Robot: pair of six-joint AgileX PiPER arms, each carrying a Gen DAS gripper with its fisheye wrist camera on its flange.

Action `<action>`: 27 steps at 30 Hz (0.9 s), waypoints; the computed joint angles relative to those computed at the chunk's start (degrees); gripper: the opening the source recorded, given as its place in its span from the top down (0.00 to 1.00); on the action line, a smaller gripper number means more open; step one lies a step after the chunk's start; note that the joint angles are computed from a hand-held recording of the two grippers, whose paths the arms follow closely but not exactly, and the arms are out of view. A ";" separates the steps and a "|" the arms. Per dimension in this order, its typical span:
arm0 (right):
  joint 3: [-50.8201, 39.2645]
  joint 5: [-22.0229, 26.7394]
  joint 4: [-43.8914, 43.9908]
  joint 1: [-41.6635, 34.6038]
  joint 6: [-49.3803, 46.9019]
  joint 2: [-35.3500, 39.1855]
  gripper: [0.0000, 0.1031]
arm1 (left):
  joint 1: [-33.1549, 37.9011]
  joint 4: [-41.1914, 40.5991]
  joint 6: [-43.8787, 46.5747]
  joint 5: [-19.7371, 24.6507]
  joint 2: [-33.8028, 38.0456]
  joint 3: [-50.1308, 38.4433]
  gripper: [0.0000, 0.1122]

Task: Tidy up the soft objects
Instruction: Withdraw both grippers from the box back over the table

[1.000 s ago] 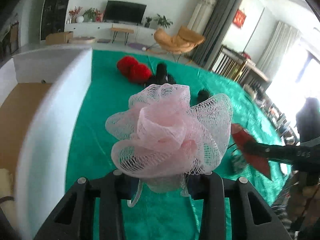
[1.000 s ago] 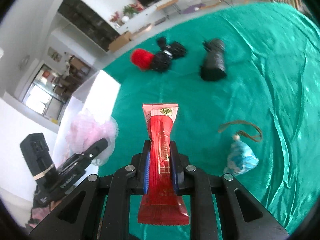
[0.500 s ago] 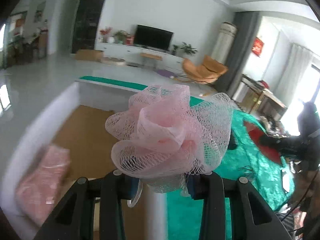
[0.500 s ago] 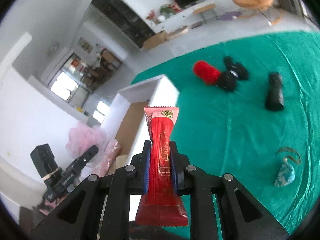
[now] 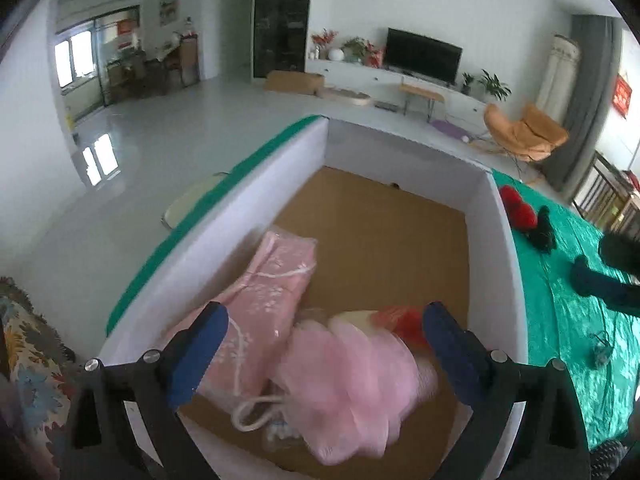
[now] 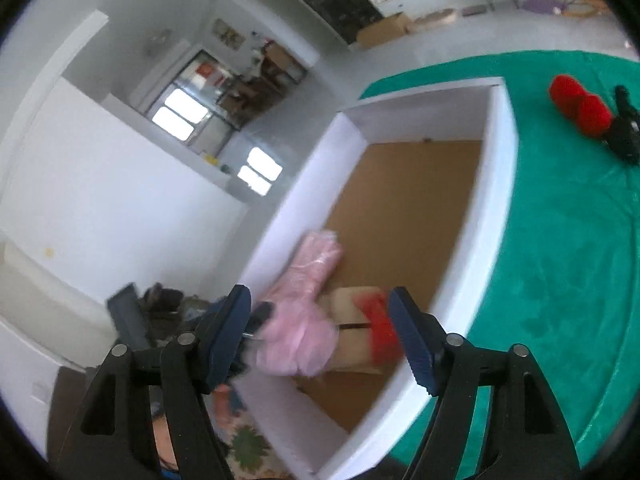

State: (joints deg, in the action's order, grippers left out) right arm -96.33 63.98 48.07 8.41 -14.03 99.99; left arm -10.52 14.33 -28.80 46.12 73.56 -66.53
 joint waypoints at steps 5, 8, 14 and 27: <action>11.91 -11.11 -11.49 -4.54 -3.81 -6.46 0.27 | -2.98 -0.87 -2.72 -3.55 2.08 -1.71 0.13; 27.09 -25.84 -28.67 -6.03 -0.33 -13.28 0.27 | -7.01 -7.37 -0.43 -7.15 3.53 -3.15 0.13; 46.44 -37.16 -30.61 -19.01 -1.89 -20.48 0.27 | -21.41 -15.86 6.05 -8.82 13.41 -12.32 0.13; 49.28 -34.81 -34.38 -33.09 1.15 -23.66 0.28 | -33.24 -9.62 1.65 -3.83 44.07 -36.31 0.13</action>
State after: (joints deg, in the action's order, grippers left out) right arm -47.05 29.17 13.69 -24.68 -12.89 76.33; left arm -43.76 4.70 -27.15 42.29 117.63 -102.84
